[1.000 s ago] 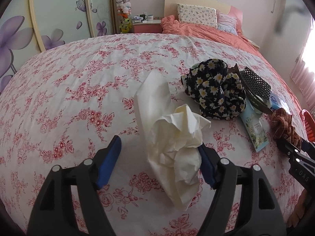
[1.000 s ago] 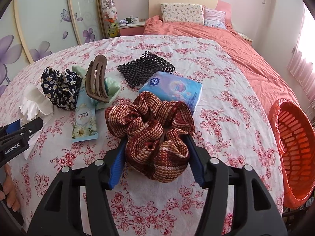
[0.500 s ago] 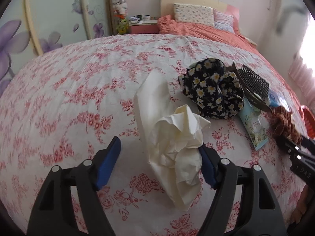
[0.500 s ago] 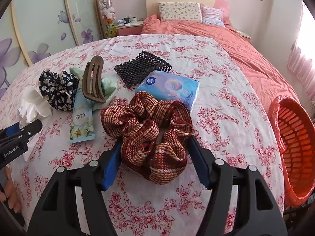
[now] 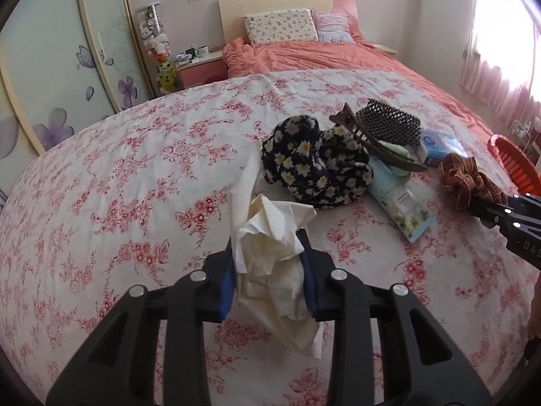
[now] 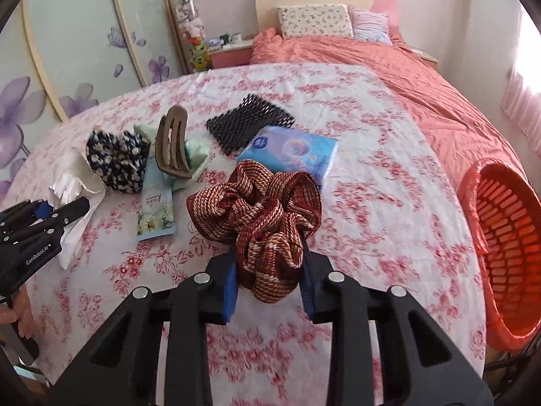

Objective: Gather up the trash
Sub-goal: 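Carry the tissue and plaid scrunchie over the orange basket and release both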

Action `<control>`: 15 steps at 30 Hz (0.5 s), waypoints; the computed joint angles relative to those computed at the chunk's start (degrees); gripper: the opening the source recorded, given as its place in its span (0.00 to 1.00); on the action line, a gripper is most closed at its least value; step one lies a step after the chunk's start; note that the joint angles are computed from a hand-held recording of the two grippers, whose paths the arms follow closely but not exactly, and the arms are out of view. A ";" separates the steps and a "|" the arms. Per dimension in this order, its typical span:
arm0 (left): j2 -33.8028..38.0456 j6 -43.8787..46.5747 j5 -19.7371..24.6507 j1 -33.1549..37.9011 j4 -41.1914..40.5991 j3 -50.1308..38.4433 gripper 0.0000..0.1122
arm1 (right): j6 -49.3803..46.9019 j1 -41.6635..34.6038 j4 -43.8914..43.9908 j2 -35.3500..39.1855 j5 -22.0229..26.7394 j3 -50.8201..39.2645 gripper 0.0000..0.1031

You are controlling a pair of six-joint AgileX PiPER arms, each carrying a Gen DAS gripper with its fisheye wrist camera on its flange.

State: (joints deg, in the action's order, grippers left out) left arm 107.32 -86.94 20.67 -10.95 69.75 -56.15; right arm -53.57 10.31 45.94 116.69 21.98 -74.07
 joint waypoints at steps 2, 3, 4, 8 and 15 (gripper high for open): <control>-1.49 -2.02 -0.01 -0.34 1.34 1.32 0.29 | -2.08 -1.31 3.16 -0.90 1.20 0.81 0.29; -2.11 -3.04 0.14 -0.70 2.01 1.94 0.29 | -3.14 -2.08 4.80 -1.75 1.74 1.66 0.29; -2.75 -3.47 0.37 -1.14 2.19 2.41 0.29 | -3.78 -2.54 5.54 -2.15 2.01 2.06 0.29; -5.63 -3.33 1.97 -3.68 1.34 3.89 0.29 | -6.35 -3.84 7.39 -4.63 1.57 4.27 0.29; -9.55 0.91 6.27 -11.20 -3.25 1.38 0.29 | -14.71 -9.32 15.69 -9.28 3.06 8.05 0.29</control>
State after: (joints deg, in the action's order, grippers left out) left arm 97.78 -86.03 26.94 -22.15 66.50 -54.77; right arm -68.28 0.99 61.62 107.41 25.04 -66.02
